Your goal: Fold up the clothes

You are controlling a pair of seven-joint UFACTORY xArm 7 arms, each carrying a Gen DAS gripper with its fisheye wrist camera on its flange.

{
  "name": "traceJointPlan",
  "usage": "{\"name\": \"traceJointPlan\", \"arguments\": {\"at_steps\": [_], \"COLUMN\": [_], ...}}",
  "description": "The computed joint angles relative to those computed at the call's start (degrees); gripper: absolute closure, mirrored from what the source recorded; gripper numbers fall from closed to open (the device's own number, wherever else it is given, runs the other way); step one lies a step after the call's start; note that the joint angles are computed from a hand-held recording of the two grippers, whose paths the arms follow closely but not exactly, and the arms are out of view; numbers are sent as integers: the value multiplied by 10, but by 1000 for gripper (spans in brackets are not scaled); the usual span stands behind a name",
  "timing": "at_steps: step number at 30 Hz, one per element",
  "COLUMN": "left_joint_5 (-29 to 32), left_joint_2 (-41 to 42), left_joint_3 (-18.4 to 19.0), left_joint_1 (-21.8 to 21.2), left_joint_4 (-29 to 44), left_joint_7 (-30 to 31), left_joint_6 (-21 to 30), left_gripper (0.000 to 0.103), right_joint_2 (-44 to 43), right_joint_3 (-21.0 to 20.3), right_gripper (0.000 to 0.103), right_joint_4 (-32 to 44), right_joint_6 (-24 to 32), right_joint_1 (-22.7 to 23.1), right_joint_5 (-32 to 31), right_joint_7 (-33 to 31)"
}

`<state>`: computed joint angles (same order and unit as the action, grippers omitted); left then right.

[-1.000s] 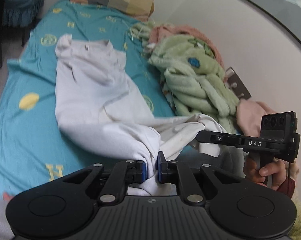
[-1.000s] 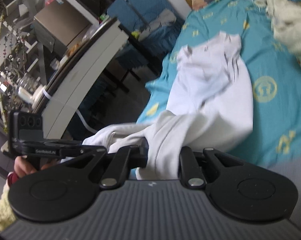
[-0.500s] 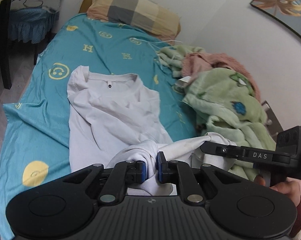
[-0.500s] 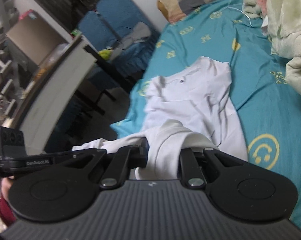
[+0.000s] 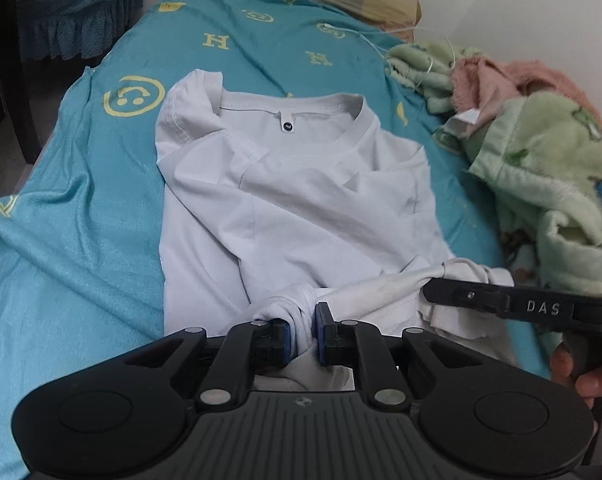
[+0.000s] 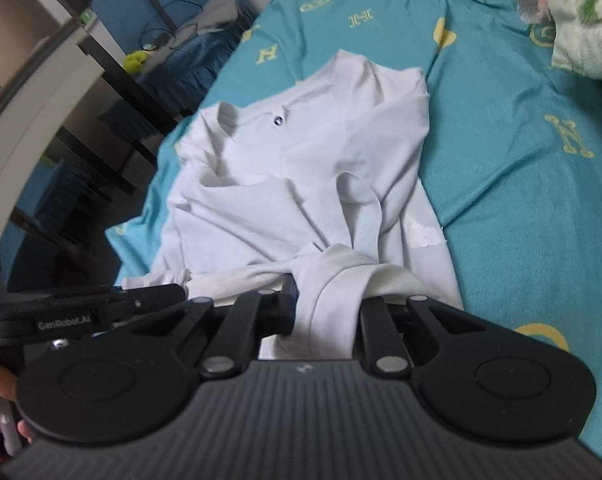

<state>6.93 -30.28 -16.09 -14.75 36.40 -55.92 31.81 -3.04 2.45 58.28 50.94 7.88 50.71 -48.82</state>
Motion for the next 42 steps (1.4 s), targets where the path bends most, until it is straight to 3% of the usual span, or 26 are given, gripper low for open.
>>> {"name": "traceJointPlan", "arguments": {"at_steps": [5,8,10,12,15,17,21,27,35,41,42], "left_joint_5": [19,35,51,72,105,122,141,117,100,100,104], "left_joint_2": [-8,-21,-37,-54,-85,-101,-132,-199,-199,-140,-125], "left_joint_3": [-18,-39,-61,-85,-124,-143,-180,-206,-215,-211,-211], "left_joint_1": [6,8,14,15,18,16,13,1,5,-3,-4], "left_joint_4": [8,25,36,50,71,88,118,112,116,109,111], "left_joint_7": [-15,-36,-67,-91,-128,-138,-162,-213,-200,-179,-174], "left_joint_6": [15,46,70,97,139,173,231,274,294,293,295], "left_gripper": [86,71,46,33,23,22,18,16,16,17,17], "right_joint_2": [-3,-26,-44,-72,-129,-171,-250,-331,-347,-315,-309], "right_joint_3": [-1,-7,-13,-23,-37,-47,-79,-122,-145,-154,-156], "right_gripper": [87,81,67,47,35,27,28,27,27,28,31], "right_joint_4": [-3,-16,-24,-42,-77,-98,-136,-186,-202,-192,-189], "right_joint_6": [1,9,19,26,17,-1,-19,-32,-55,-48,-42], "right_joint_1": [-1,-3,-2,-2,1,8,22,32,51,50,49], "right_joint_5": [9,13,22,42,61,69,83,73,64,62,62], "right_joint_7": [-3,-13,-19,-30,-43,-62,-92,-95,-84,-56,-52]}}
